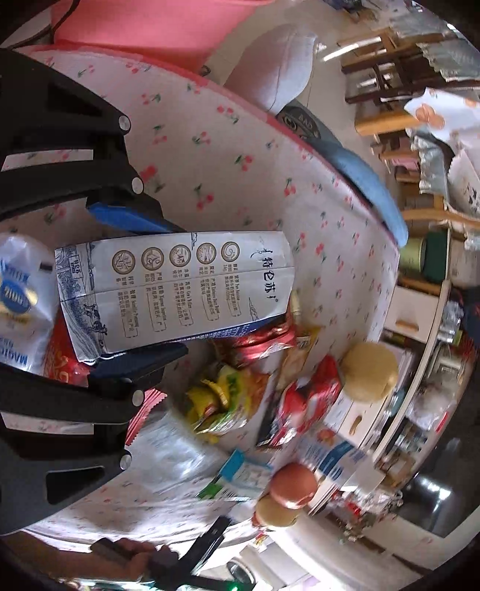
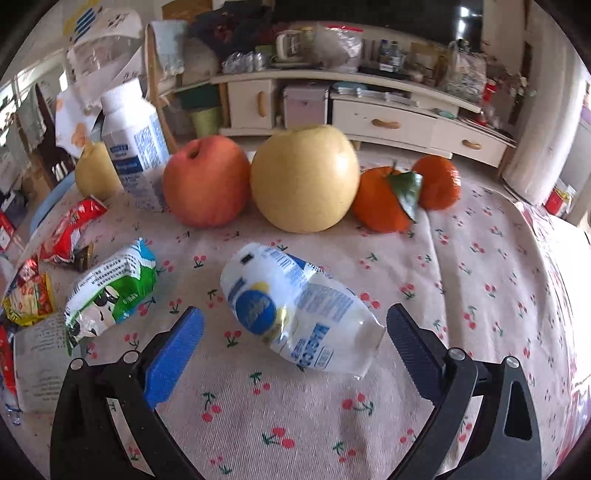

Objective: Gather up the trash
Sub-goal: 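Grasp a white milk carton with the left tool while the right tool grasps the yogurt bottle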

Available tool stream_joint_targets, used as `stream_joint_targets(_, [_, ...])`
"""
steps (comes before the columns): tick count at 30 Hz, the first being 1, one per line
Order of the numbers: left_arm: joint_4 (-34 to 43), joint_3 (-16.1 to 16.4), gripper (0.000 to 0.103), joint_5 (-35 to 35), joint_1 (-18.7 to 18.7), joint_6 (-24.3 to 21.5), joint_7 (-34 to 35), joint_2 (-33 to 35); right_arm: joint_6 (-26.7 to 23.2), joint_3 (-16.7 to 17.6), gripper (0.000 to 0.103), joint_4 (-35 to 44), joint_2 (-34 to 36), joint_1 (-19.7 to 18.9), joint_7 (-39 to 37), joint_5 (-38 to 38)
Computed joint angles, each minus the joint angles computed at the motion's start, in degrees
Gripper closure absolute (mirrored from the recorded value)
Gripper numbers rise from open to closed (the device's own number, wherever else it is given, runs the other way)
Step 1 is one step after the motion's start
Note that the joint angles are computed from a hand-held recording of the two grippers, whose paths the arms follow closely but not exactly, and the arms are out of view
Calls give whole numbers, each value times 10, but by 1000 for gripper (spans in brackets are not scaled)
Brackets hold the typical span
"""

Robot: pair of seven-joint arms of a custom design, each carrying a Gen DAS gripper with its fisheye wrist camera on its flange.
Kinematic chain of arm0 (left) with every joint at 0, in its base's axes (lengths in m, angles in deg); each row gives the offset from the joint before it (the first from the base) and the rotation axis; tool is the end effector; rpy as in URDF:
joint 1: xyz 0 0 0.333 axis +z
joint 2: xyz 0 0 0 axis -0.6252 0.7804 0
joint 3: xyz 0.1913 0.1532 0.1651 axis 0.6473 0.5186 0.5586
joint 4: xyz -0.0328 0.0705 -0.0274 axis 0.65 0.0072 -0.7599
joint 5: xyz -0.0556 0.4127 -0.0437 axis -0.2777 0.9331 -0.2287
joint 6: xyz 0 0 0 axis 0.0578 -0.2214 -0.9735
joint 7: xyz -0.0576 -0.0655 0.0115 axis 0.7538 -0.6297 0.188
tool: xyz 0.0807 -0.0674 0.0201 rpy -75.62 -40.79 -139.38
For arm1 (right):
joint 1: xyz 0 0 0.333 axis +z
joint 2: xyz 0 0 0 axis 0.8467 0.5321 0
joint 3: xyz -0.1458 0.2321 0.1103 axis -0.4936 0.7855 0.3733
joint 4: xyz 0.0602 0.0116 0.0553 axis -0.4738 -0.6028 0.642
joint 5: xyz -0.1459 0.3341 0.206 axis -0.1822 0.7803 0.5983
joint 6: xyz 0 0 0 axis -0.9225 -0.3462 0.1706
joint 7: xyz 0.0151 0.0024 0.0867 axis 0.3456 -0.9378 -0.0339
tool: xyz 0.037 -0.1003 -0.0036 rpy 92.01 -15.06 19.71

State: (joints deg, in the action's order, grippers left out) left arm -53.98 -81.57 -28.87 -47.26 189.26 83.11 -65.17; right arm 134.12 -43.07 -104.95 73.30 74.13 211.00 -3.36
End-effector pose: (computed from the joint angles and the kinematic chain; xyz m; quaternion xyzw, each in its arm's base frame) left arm 0.5001 -0.2297 0.4233 -0.7273 0.6273 -0.2444 0.1338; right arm 0.5507 0.2173 0.3584 -0.6758 0.6500 -0.2248 0.2652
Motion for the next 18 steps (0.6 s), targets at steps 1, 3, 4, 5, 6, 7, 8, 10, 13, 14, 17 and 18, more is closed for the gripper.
stream_joint_targets(1, [-3, 1, 46, -8, -4, 4, 7, -2, 4, 4, 5, 2, 5, -3, -23, 19])
stream_joint_targets(3, [-7, 1, 45, -25, -12, 11, 23, -4, 13, 11, 5, 0, 11, -8, -64, 56])
stream_joint_targets(4, [-9, 1, 45, -31, -14, 16, 29, -4, 14, 13, 5, 5, 18, -9, -85, 73])
stream_joint_targets(5, [-9, 1, 46, -40, -18, 21, 36, -3, 14, 13, 6, 7, 21, -7, -98, 79])
stream_joint_targets(6, [-10, 0, 45, -46, -21, 26, 41, -2, 17, 17, 7, 7, 23, -8, -120, 98])
stream_joint_targets(7, [-10, 0, 45, -53, -24, 30, 48, -1, 29, 26, 10, 1, 23, -13, -154, 129])
stream_joint_targets(8, [-9, -1, 46, -57, -26, 34, 55, 0, 37, 36, 14, -3, 21, -18, -186, 163])
stream_joint_targets(10, [-8, -5, 46, -57, -29, 40, 61, 3, 38, 39, 21, -5, 20, -14, -220, 192])
stream_joint_targets(13, [-7, -10, 46, -44, -27, 40, 52, 4, 42, 28, 21, -4, 18, 2, -218, 195])
stream_joint_targets(14, [-7, -10, 46, -45, -28, 41, 51, 4, 42, 17, 21, -1, 19, 12, -194, 178])
stream_joint_targets(17, [-8, -9, 46, -47, -28, 44, 53, 3, 41, -5, 21, 7, 21, 25, -130, 135])
stream_joint_targets(18, [-8, -9, 46, -46, -27, 44, 52, 3, 46, -3, 20, 7, 22, 22, -128, 139])
